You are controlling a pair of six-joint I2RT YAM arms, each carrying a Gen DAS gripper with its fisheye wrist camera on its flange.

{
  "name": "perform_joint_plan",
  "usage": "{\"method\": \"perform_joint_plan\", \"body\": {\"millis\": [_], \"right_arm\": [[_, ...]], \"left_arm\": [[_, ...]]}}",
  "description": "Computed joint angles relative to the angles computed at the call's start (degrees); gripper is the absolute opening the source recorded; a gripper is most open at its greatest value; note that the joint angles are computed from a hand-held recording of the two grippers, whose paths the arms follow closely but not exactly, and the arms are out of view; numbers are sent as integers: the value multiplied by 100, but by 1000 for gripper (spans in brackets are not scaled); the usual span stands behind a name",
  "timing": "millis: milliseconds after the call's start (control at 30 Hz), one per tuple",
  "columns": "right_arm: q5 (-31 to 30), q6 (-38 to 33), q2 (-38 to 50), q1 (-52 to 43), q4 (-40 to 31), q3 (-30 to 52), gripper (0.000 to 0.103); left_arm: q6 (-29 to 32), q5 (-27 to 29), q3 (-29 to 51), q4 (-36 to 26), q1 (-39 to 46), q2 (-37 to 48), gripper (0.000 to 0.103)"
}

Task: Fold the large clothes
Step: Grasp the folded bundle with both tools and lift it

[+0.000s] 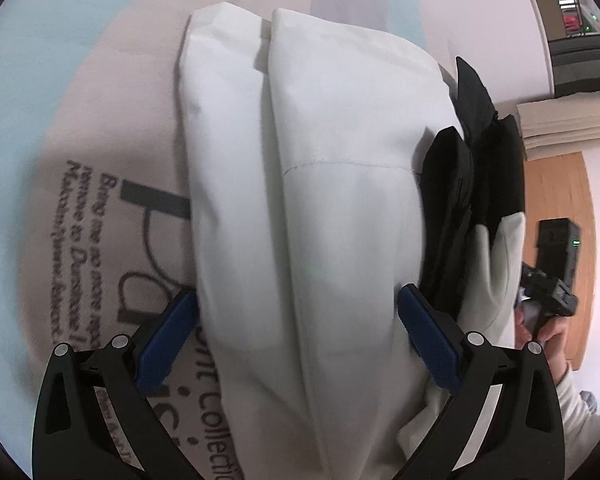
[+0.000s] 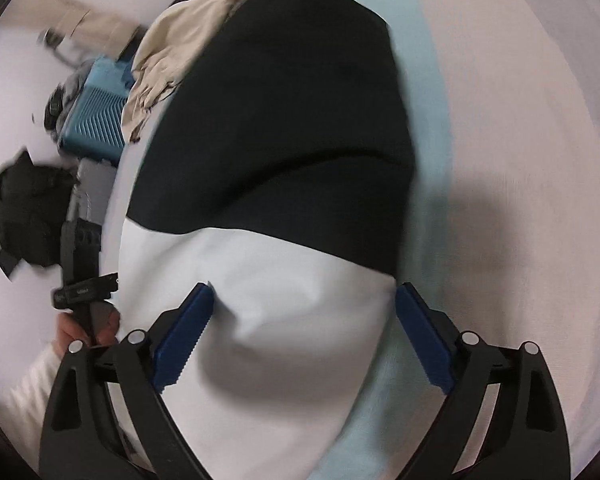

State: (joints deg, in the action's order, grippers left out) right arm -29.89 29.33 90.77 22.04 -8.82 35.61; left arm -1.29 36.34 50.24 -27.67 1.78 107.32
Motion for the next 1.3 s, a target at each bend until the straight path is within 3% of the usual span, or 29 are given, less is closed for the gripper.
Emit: {"method": "perform_joint_plan", "body": {"millis": [167, 333, 433, 500, 600, 700, 800, 1033, 1300], "right_arm": [[-1227, 554, 951, -197, 1133, -210, 93], [-1088, 641, 1403, 159, 1204, 146, 95], [-999, 543, 1296, 183, 1081, 145, 82], [-976, 487, 1113, 170, 1016, 81, 66], [-851, 410, 881, 244, 876, 68, 54], [-653, 394, 642, 378, 831, 38, 45], [-534, 444, 400, 400, 973, -125, 37], [-308, 399, -415, 476, 677, -304, 31], [-401, 198, -1914, 77, -389, -513, 30]], "left_arm": [[-288, 352, 272, 134, -312, 370, 97], [-482, 265, 508, 298, -679, 648, 97], [-588, 215, 598, 363, -770, 724, 92], [-332, 116, 404, 205, -639, 494, 77], [-158, 493, 442, -11, -437, 541, 45], [-62, 447, 400, -23, -440, 384, 29], [-372, 369, 357, 253, -645, 260, 21], [-491, 191, 369, 66, -1061, -437, 16], [-1152, 26, 879, -185, -1861, -958, 15]]}}
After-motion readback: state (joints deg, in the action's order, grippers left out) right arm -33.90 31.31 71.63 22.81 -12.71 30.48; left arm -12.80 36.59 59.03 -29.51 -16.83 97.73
